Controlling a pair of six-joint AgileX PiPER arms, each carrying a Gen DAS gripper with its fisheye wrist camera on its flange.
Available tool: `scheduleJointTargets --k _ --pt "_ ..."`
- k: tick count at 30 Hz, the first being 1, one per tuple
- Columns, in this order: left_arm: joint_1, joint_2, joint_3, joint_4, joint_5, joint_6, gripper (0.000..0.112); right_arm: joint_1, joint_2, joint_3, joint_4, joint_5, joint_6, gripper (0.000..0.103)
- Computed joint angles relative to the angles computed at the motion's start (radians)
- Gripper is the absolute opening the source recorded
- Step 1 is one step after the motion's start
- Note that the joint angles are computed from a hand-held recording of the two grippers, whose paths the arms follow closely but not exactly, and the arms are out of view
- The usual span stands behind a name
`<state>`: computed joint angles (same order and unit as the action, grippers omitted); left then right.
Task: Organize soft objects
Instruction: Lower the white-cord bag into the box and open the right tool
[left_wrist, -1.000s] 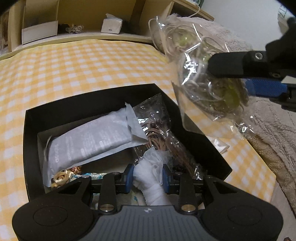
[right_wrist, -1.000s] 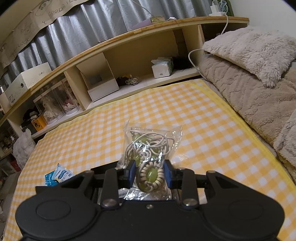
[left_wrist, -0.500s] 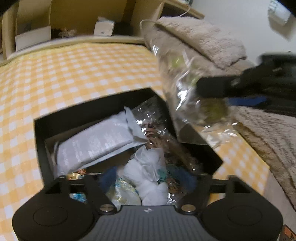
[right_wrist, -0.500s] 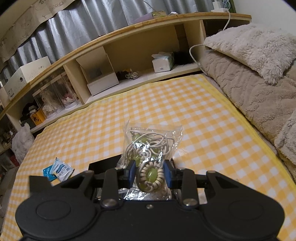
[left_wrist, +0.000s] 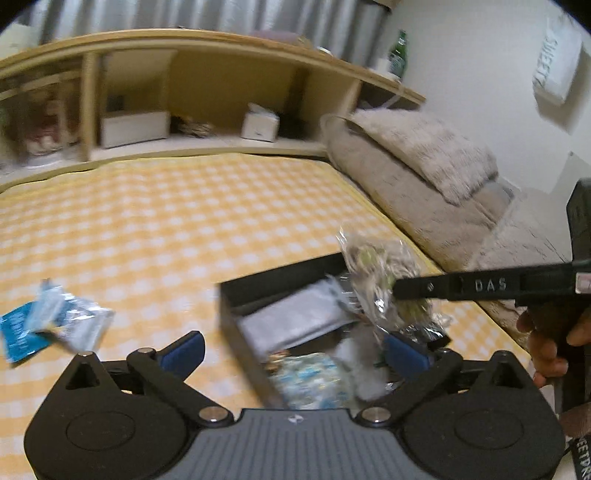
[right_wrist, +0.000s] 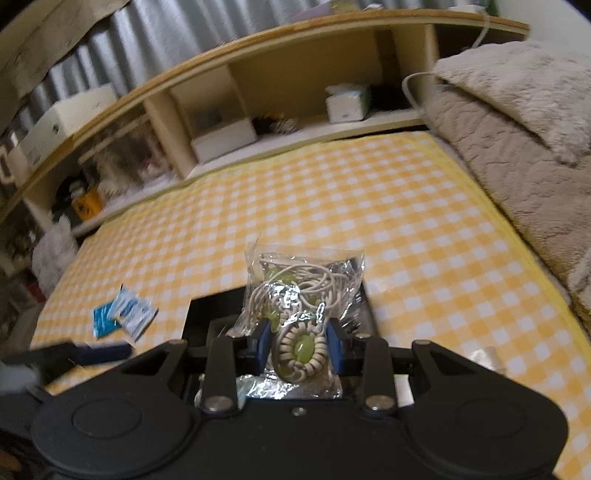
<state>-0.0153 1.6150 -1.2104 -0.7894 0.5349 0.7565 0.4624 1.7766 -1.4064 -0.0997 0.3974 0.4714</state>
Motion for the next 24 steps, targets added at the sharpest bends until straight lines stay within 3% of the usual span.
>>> scheduleJointTargets --k 10,12,14,16,18,19,22,24 --pt "0.111 -0.047 0.068 -0.119 0.063 0.095 0.103 0.051 0.156 -0.182 0.28 0.146 -0.364 0.037" --pt "0.12 -0.048 0.079 -0.159 0.067 0.124 0.103 0.057 0.163 -0.192 0.285 0.171 -0.388 0.059" --pt "0.129 -0.047 0.084 -0.181 0.071 0.14 0.103 0.066 0.142 -0.167 0.245 0.15 -0.349 0.064" --pt "0.133 -0.049 0.091 -0.196 0.069 0.152 0.103 0.063 0.108 -0.121 0.213 0.094 -0.294 0.06" --pt "0.134 -0.05 0.095 -0.204 0.067 0.158 0.103 0.046 0.086 -0.09 0.251 0.053 -0.293 0.036" --pt "0.134 -0.05 0.096 -0.207 0.068 0.158 0.103 0.039 0.085 -0.088 0.259 0.046 -0.288 0.031" --pt "0.129 -0.049 0.099 -0.2 0.064 0.142 0.103 0.041 0.122 -0.127 0.183 0.066 -0.222 0.029" --pt "0.13 -0.051 0.103 -0.202 0.065 0.144 0.103 0.048 0.172 -0.188 0.163 0.125 -0.213 0.029"
